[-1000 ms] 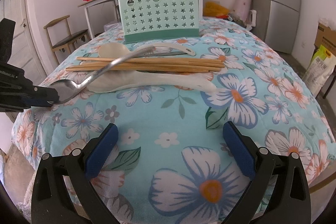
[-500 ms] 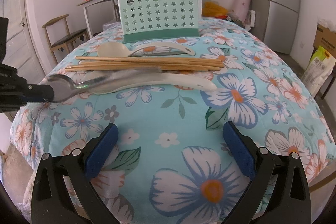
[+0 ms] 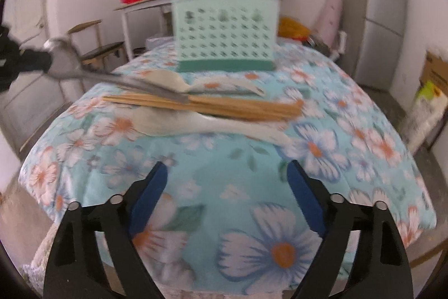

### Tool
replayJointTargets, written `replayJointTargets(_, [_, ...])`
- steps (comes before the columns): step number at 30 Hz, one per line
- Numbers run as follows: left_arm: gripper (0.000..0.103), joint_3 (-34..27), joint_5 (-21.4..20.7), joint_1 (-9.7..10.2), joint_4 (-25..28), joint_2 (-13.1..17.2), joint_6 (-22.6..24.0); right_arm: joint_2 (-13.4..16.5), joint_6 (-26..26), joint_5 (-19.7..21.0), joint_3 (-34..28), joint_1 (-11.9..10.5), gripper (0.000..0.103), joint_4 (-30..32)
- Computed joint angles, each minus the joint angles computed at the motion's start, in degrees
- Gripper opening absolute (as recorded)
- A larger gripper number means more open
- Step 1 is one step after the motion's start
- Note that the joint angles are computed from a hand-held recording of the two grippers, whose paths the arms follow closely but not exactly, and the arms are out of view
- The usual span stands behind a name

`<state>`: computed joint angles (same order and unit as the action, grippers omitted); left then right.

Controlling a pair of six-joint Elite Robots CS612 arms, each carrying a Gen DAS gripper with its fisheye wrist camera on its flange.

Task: Organize utensils
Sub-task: 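Lift the metal spoon with the left gripper while the right gripper grasps a white spoon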

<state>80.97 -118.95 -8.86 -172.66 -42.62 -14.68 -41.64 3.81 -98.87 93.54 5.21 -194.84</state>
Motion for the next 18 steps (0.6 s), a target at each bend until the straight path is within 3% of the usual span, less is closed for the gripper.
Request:
replayJointTargets(5, [0.001, -1.1, 1.7, 0.65, -2.5, 0.6, -1.9, 1.3, -8.9, 0.6, -3.1, 1.5, 0.063, -0.3])
replayJointTargets(10, [0.001, -2.1, 2.6, 1.09, -3.5, 1.2, -3.1, 3.2, -15.1, -1.8, -7.3, 3.0, 0.039, 6.5])
replayJointTargets(18, [0.001, -3.2, 4.3, 1.37, -2.8, 2.1, -4.1, 5.7, -18.4, -7.4, -12.5, 4.1, 0.023, 12.3])
